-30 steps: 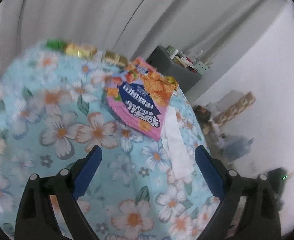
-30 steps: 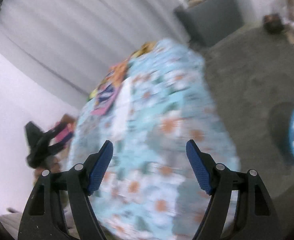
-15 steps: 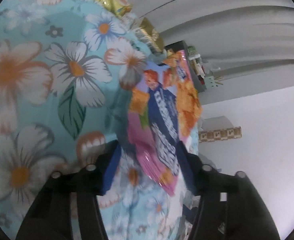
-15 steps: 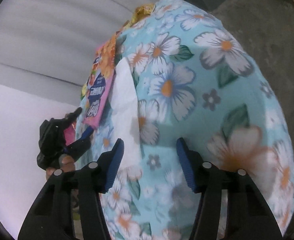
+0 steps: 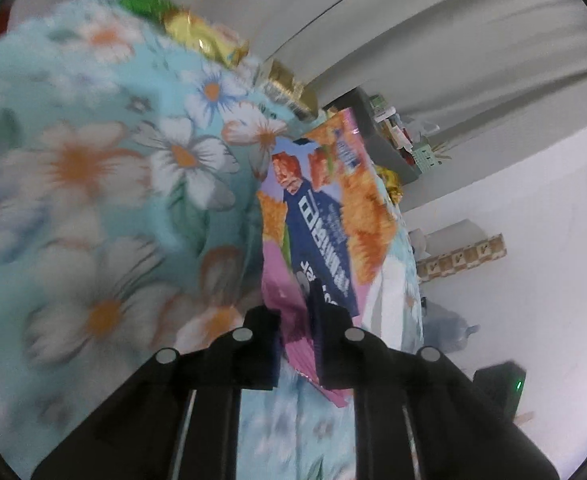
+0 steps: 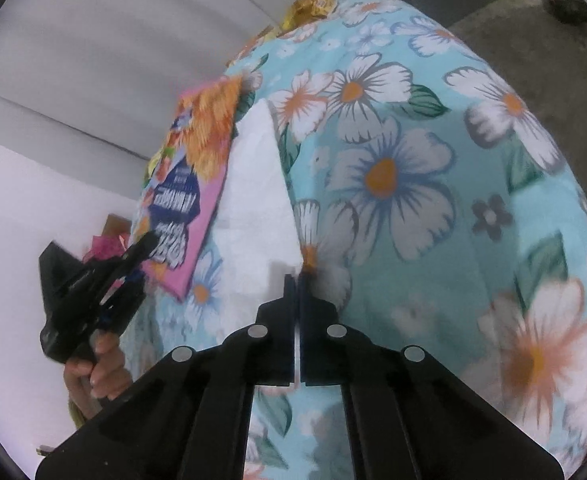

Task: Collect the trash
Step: 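Grasp the pink-orange snack bag with the left tool while the right tool grasps the white tissue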

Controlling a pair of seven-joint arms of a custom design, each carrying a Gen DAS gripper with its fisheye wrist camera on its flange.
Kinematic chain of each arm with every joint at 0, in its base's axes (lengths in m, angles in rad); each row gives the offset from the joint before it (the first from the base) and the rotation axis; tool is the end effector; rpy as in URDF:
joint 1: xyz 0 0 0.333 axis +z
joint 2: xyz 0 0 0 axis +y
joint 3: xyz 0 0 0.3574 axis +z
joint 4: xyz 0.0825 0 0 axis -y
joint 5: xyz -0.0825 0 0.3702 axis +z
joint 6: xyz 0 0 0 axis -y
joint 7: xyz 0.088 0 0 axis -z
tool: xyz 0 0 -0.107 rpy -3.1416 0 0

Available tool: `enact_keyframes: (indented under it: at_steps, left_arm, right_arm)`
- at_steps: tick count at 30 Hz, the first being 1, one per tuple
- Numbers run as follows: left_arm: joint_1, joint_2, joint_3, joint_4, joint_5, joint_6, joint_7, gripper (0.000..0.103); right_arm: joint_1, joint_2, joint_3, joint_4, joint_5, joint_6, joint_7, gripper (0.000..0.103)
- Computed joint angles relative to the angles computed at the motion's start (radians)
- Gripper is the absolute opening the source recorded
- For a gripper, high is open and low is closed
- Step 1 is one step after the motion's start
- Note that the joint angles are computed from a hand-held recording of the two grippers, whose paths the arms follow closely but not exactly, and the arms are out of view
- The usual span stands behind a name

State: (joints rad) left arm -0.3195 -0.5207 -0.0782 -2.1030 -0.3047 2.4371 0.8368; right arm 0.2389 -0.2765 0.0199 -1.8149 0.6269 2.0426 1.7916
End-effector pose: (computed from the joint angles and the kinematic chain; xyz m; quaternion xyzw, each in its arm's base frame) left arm 0.3675 -0.1685 0.7577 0.7710 -0.4721 0.4267 0.0254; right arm 0.4529 0.1554 0.7529 -0.6178 0.6877 0.1318 0.3579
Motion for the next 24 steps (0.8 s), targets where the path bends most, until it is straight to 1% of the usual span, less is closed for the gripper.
enact_keyframes:
  at_steps: [4,7,10,12,13,14,15,16,17,18,20,22,24]
  left_arm:
    - [0.005,-0.122,-0.029,-0.047,0.04,-0.065,-0.044,0.011]
    - [-0.005,-0.237,-0.053,-0.1,0.048,-0.12,-0.119,0.012]
    - [-0.042,-0.359,-0.06,-0.167,0.006,-0.167,-0.226,0.011]
    - [-0.079,-0.41,-0.065,-0.193,-0.025,-0.191,-0.282,0.012]
    - [-0.099,-0.436,-0.072,-0.194,-0.031,-0.227,-0.305,0.012]
    - [-0.119,-0.449,-0.076,-0.189,-0.03,-0.261,-0.315,0.016]
    - [-0.139,-0.457,-0.08,-0.178,-0.026,-0.301,-0.319,0.027]
    - [-0.146,-0.463,-0.085,-0.168,-0.017,-0.331,-0.324,0.033]
    - [-0.146,-0.472,-0.093,-0.159,-0.003,-0.357,-0.33,0.042]
    - [-0.141,-0.486,-0.104,-0.149,0.02,-0.374,-0.333,0.047]
    - [-0.127,-0.497,-0.114,-0.126,0.068,-0.391,-0.324,0.053]
    - [-0.106,-0.492,-0.118,-0.101,0.126,-0.403,-0.303,0.055]
    - [-0.097,-0.47,-0.114,-0.087,0.169,-0.377,-0.262,0.06]
  right_arm:
    - [-0.003,-0.087,-0.008,-0.063,0.011,-0.008,0.007,0.0]
    - [-0.002,-0.158,-0.024,-0.116,0.038,-0.025,0.012,0.0]
    - [-0.001,-0.231,-0.033,-0.17,0.06,-0.048,0.016,0.0]
    - [0.004,-0.265,-0.035,-0.191,0.075,-0.064,0.02,0.0]
    - [0.006,-0.277,-0.029,-0.199,0.079,-0.065,0.027,0.0]
    - [0.007,-0.292,-0.025,-0.212,0.082,-0.066,0.031,0.0]
    - [0.008,-0.298,-0.02,-0.217,0.081,-0.067,0.036,0.0]
    - [0.009,-0.308,-0.017,-0.225,0.079,-0.07,0.041,0.0]
    - [0.01,-0.313,-0.015,-0.231,0.079,-0.071,0.043,0.0]
    - [0.011,-0.322,-0.014,-0.24,0.08,-0.072,0.047,0.0]
    - [0.012,-0.336,-0.016,-0.253,0.084,-0.073,0.051,0.0]
    - [0.013,-0.341,-0.017,-0.261,0.087,-0.072,0.053,0.0]
    - [0.011,-0.353,-0.024,-0.271,0.084,-0.078,0.049,0.0]
